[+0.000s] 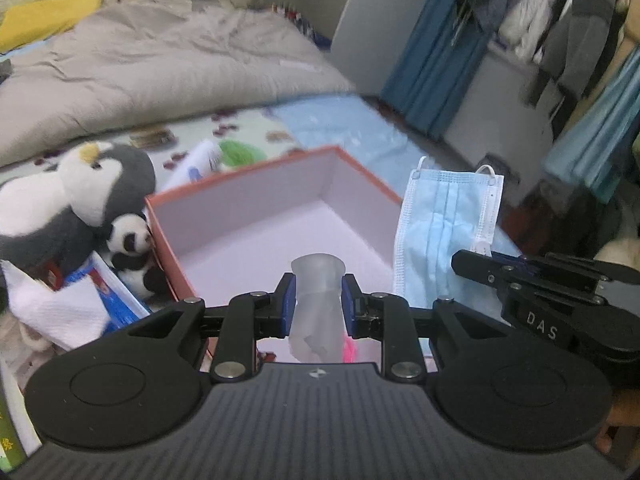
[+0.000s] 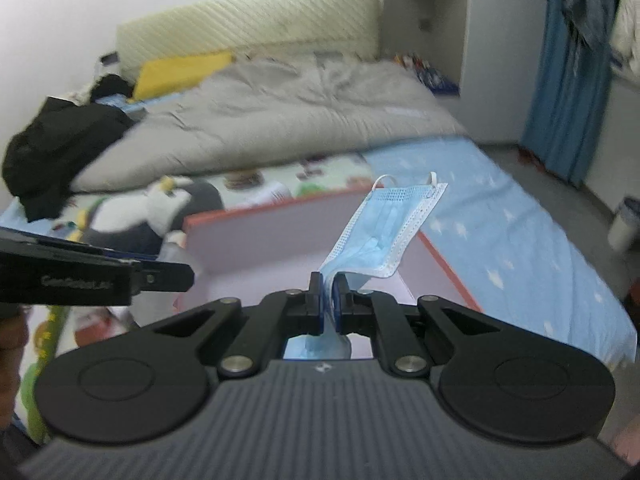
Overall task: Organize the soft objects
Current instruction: 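Carry the blue mask and clear cup over the orange box with both grippers, then open both grippers to drop the mask and cup into the box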
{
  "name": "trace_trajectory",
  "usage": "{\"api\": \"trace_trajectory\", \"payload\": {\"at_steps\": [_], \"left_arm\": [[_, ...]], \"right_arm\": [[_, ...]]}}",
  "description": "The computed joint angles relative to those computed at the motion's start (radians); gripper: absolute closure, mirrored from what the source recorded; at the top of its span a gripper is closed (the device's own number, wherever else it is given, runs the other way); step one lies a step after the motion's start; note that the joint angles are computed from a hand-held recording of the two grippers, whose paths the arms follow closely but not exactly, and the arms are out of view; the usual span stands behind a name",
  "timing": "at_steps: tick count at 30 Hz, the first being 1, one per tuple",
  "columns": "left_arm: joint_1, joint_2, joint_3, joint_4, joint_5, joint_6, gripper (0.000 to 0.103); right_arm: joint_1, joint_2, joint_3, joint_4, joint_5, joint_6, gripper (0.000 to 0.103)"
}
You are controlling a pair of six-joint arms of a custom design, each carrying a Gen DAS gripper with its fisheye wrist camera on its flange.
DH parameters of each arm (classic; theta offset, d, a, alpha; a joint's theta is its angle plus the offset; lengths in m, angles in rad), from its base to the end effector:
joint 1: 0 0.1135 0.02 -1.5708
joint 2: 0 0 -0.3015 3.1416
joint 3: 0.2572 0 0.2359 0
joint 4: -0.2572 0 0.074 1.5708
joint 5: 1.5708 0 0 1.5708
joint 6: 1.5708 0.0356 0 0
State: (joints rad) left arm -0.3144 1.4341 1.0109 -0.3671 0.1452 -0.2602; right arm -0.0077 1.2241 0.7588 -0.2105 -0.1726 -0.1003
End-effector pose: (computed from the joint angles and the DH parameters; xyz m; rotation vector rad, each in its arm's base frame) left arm 0.2727 -0.0941 0.2956 0.1365 2.3923 -0.4462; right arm 0.2335 0.0043 0.2801 -0.1962 2.2295 0.1352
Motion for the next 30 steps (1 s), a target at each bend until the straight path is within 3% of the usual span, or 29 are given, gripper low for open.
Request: {"api": "trace_trajectory", "payload": {"at_steps": [3, 14, 17, 20, 30], "left_arm": [[-0.027, 0.073, 0.005, 0.020, -0.012, -0.001, 0.075], [-0.048, 0.207, -0.014, 0.064, 0.001, -0.007, 0.074], [-0.050, 0.213, -0.015, 0.073, -0.008, -0.001, 0.061], [-0.043, 0.192, -0.017, 0.066, -0.005, -0.007, 0.058], [-0.033, -0.004, -0.067, 0.048, -0.017, 0.004, 0.058]], "right_arm": [[-0.073, 0.060, -0.021, 0.020, -0.071, -0.001, 0.095], [-0.139, 0.177, -0.091, 0.070, -0.096, 0.002, 0.093], [-0.139, 0.176, -0.088, 0.063, -0.088, -0.006, 0.087], [-0.150, 0.176, -0.084, 0.058, -0.105, -0.011, 0.069], [-0.154, 0.004, -0.109, 0.044, -0.140, 0.005, 0.068]]}}
